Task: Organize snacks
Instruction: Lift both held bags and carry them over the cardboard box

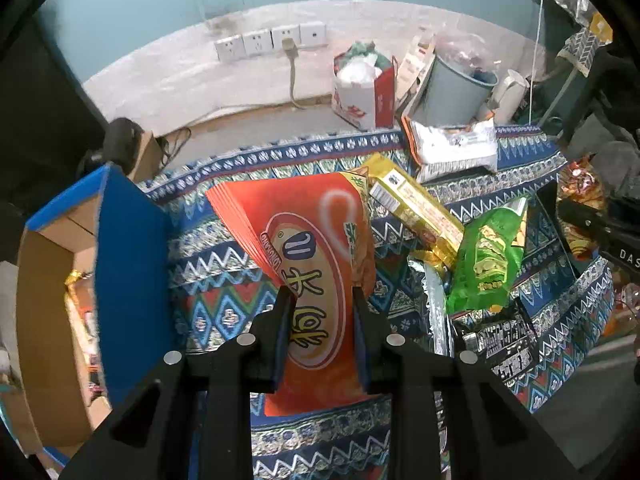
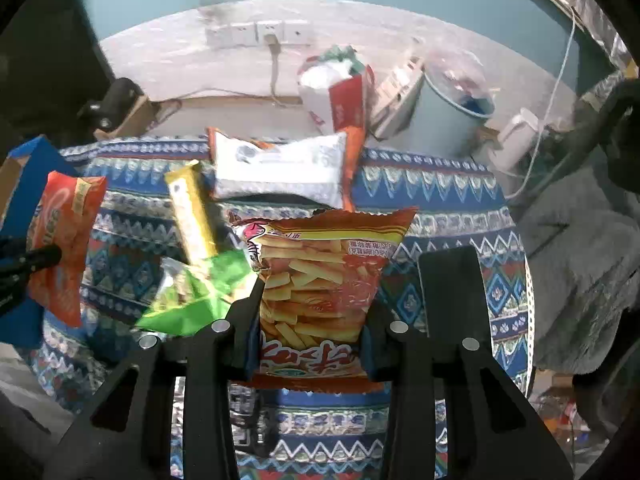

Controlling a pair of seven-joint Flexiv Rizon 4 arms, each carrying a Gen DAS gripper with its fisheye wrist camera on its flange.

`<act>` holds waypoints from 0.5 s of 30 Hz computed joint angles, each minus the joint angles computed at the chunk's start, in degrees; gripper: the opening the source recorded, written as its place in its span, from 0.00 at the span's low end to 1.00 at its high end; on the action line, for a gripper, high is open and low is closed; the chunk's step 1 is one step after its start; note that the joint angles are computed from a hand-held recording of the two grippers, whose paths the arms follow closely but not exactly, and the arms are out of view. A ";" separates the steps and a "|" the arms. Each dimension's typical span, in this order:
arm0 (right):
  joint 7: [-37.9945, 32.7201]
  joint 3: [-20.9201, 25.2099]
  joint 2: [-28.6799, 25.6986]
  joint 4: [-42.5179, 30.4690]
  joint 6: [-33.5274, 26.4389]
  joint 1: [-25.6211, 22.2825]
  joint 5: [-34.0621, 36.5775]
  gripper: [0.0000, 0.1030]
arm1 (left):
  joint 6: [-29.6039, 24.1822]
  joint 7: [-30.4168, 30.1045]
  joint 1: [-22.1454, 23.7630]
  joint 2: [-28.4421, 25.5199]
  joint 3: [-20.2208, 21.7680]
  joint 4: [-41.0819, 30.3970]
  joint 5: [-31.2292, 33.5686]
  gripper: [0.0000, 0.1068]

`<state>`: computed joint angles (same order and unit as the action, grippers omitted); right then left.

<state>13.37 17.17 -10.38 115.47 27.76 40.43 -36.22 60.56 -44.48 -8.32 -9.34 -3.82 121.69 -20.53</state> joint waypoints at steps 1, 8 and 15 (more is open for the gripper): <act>-0.17 -0.03 -0.10 -0.37 -0.02 0.16 -0.58 0.35 | 0.56 0.38 0.02 0.41 -0.01 0.32 -0.21 0.25; -2.19 -0.50 -1.52 -3.59 -0.89 1.42 -3.86 0.35 | 3.43 5.02 0.32 3.41 0.24 2.69 -3.81 0.25; -4.50 -1.49 -3.80 -7.27 -0.38 2.66 -6.43 0.35 | 6.05 9.65 0.28 5.59 0.95 4.59 -8.07 0.25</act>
